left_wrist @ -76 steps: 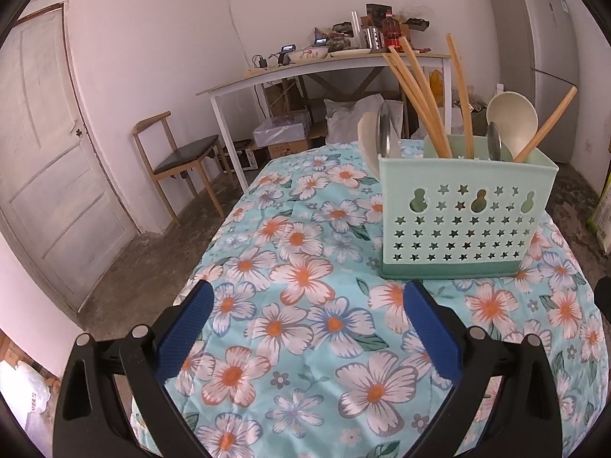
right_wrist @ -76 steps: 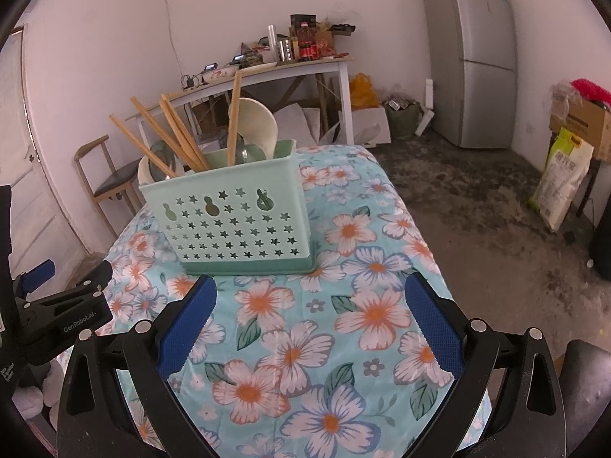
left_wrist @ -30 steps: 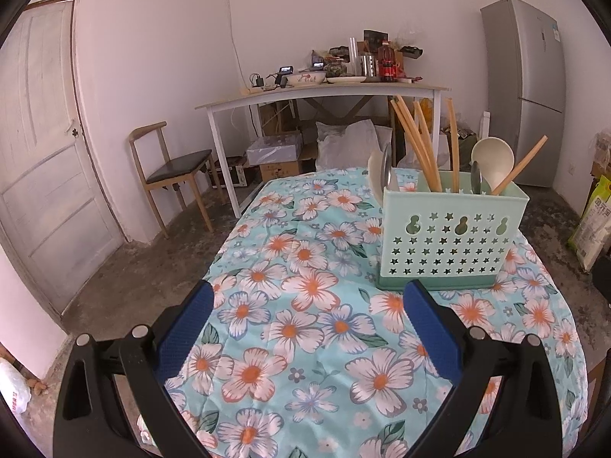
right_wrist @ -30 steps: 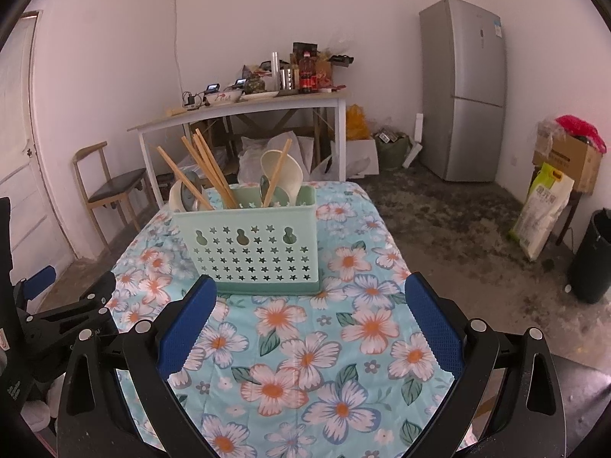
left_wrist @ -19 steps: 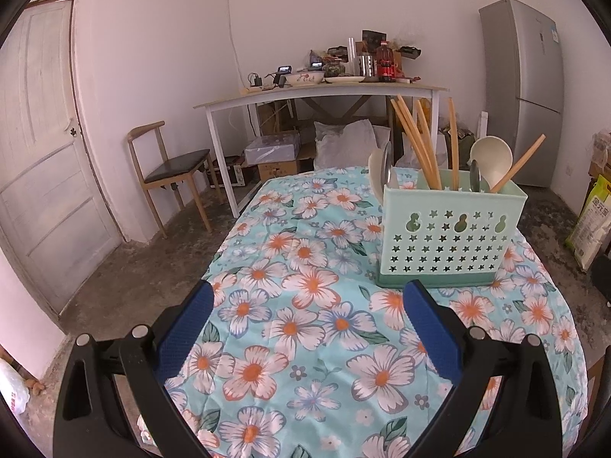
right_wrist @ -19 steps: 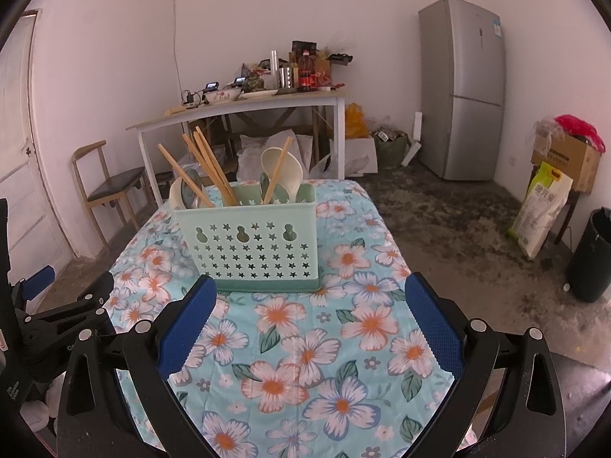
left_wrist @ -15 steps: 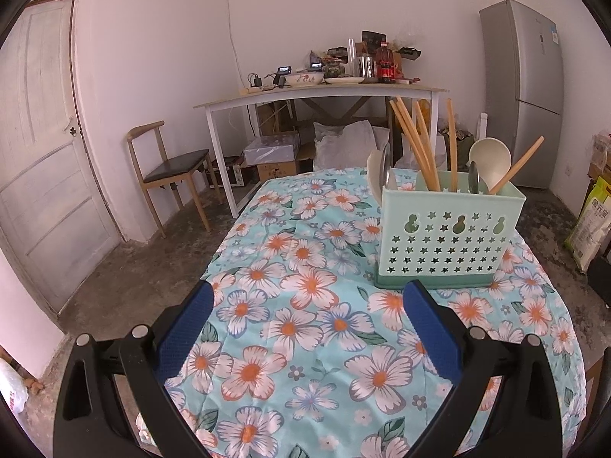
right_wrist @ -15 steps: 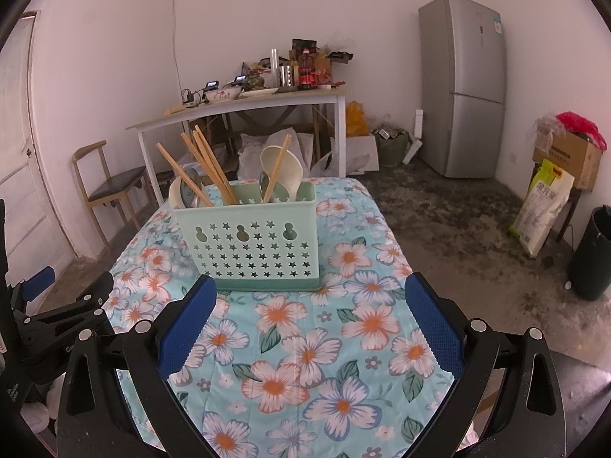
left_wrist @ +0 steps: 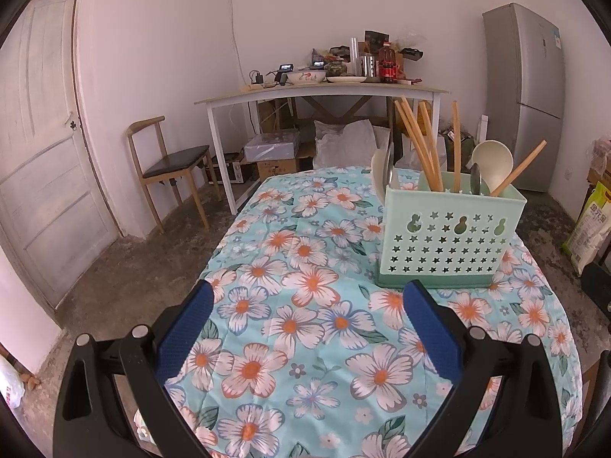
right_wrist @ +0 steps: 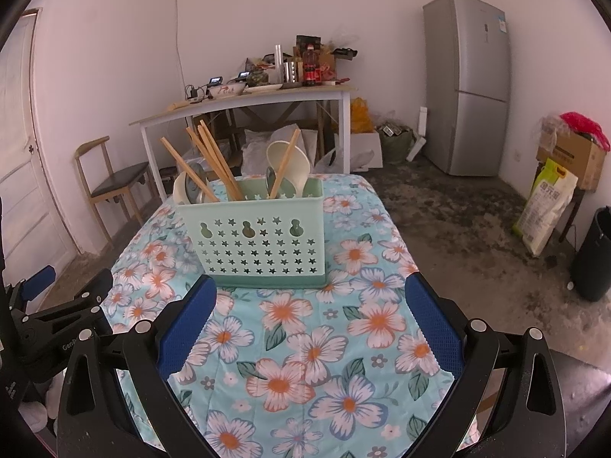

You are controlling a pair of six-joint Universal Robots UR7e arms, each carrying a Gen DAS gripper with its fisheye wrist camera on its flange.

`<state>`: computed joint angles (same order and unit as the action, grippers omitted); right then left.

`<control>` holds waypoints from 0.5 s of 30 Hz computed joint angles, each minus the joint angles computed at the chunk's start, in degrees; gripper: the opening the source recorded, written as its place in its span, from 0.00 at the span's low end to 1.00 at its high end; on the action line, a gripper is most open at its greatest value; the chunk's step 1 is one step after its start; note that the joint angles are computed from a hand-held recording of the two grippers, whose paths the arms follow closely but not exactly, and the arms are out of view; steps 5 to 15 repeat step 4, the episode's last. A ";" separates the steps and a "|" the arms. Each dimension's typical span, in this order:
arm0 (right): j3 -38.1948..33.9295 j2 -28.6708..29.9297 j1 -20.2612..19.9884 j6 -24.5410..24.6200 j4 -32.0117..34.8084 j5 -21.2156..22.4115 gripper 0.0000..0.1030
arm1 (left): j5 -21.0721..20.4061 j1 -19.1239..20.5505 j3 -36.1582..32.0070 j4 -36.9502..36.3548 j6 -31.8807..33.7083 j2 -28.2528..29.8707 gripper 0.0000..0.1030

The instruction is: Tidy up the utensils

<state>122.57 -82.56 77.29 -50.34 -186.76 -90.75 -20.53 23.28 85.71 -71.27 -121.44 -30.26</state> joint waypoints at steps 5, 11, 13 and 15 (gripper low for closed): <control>-0.04 0.07 0.06 0.05 -0.12 -0.10 0.92 | 0.03 -0.04 0.30 -0.84 0.54 -0.12 0.94; -0.04 0.07 0.06 0.05 -0.12 -0.10 0.92 | 0.03 -0.04 0.30 -0.84 0.54 -0.12 0.94; -0.04 0.07 0.06 0.05 -0.12 -0.10 0.92 | 0.03 -0.04 0.30 -0.84 0.54 -0.12 0.94; -0.04 0.07 0.06 0.05 -0.12 -0.10 0.92 | 0.03 -0.04 0.30 -0.84 0.54 -0.12 0.94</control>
